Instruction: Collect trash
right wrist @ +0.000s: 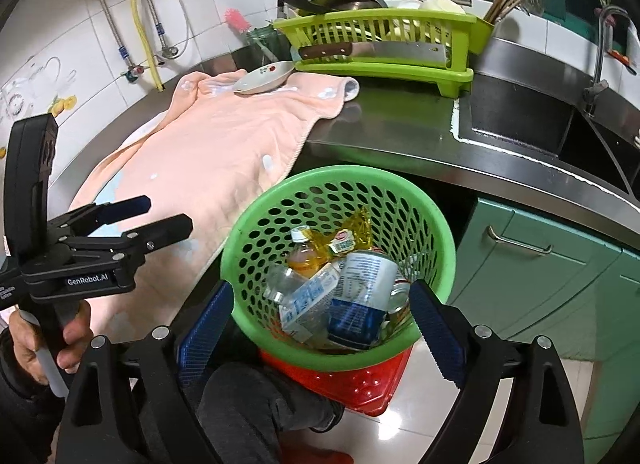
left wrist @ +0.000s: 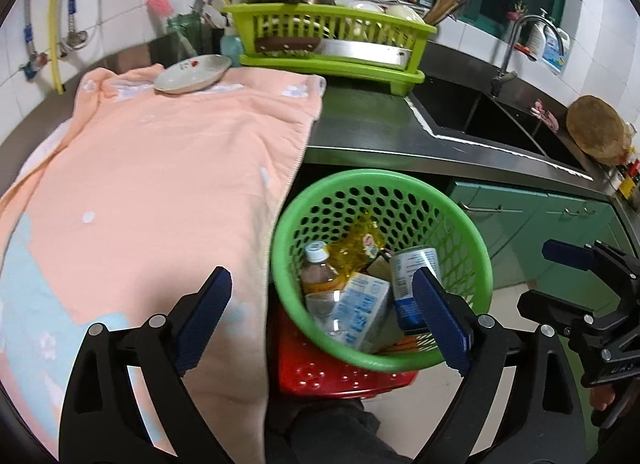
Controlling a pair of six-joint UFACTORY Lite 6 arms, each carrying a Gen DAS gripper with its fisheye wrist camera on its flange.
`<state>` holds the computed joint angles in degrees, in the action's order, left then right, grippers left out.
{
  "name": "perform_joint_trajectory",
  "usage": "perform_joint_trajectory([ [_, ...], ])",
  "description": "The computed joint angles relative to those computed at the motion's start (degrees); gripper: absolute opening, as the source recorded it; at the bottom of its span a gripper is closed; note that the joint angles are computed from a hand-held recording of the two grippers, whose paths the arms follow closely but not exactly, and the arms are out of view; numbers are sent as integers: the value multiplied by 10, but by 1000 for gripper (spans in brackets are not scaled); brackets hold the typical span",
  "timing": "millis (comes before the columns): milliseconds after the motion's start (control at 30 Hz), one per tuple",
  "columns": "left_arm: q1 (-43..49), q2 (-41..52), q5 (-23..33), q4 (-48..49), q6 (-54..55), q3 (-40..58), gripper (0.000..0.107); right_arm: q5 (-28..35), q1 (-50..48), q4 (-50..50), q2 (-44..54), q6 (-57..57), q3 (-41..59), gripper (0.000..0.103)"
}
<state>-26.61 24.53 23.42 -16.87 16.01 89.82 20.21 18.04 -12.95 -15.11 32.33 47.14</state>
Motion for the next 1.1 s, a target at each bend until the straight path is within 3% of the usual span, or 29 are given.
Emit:
perform_joint_trajectory([
  [400,34,-140,-57,40,-22,-135,98,60,142,-248,19,289,47,89],
  [700,81,-209,-83,30,-1,-198,98,92,197,-312,46,372,80,89],
  [867,101,-252,-141,130,-104,-252,98,109,214,-346,52,418,88,89],
  [1100,149,-278,-117,-90,124,-268,98,124,228,-382,51,470,86,89],
])
